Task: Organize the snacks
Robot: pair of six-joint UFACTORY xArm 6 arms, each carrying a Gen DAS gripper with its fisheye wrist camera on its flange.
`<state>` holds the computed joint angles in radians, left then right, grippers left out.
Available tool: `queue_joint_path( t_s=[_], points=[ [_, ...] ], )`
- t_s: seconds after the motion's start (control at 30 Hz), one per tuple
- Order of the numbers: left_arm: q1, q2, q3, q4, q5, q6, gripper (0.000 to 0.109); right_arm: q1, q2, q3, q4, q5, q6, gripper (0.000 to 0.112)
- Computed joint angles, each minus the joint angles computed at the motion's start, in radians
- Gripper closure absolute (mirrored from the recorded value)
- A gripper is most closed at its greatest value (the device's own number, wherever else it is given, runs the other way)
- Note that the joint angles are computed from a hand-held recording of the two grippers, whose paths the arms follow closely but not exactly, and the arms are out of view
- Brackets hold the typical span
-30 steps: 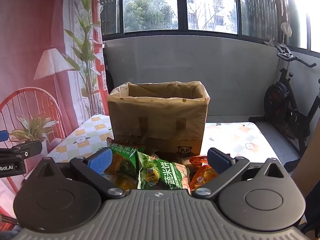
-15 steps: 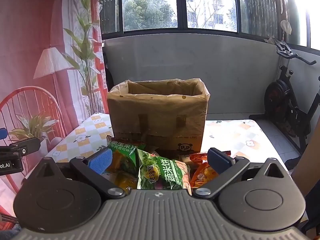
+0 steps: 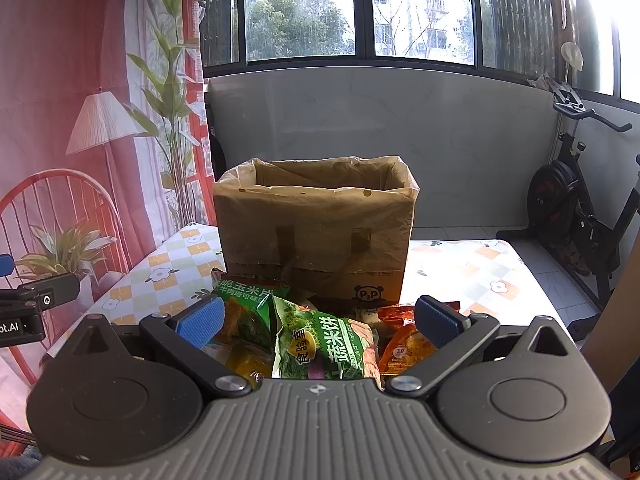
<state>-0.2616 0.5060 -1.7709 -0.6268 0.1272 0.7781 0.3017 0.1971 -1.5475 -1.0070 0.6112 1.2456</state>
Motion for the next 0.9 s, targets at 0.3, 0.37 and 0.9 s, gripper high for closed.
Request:
queue_joint_path(
  t_s=[0.3, 0.37, 0.9],
  points=[
    [0.001, 0.008, -0.01, 0.006, 0.009, -0.009, 0.007, -0.002, -0.003, 0.004, 0.003, -0.001, 0.001, 0.009],
    [0.001, 0.008, -0.01, 0.007, 0.008, -0.01, 0.007, -0.003, -0.004, 0.005, 0.003, -0.002, 0.0, 0.009],
    [-0.002, 0.002, 0.004, 0.006, 0.001, -0.012, 0.007, 0.001, 0.0, -0.001, 0.003, 0.003, -0.003, 0.009]
  ],
)
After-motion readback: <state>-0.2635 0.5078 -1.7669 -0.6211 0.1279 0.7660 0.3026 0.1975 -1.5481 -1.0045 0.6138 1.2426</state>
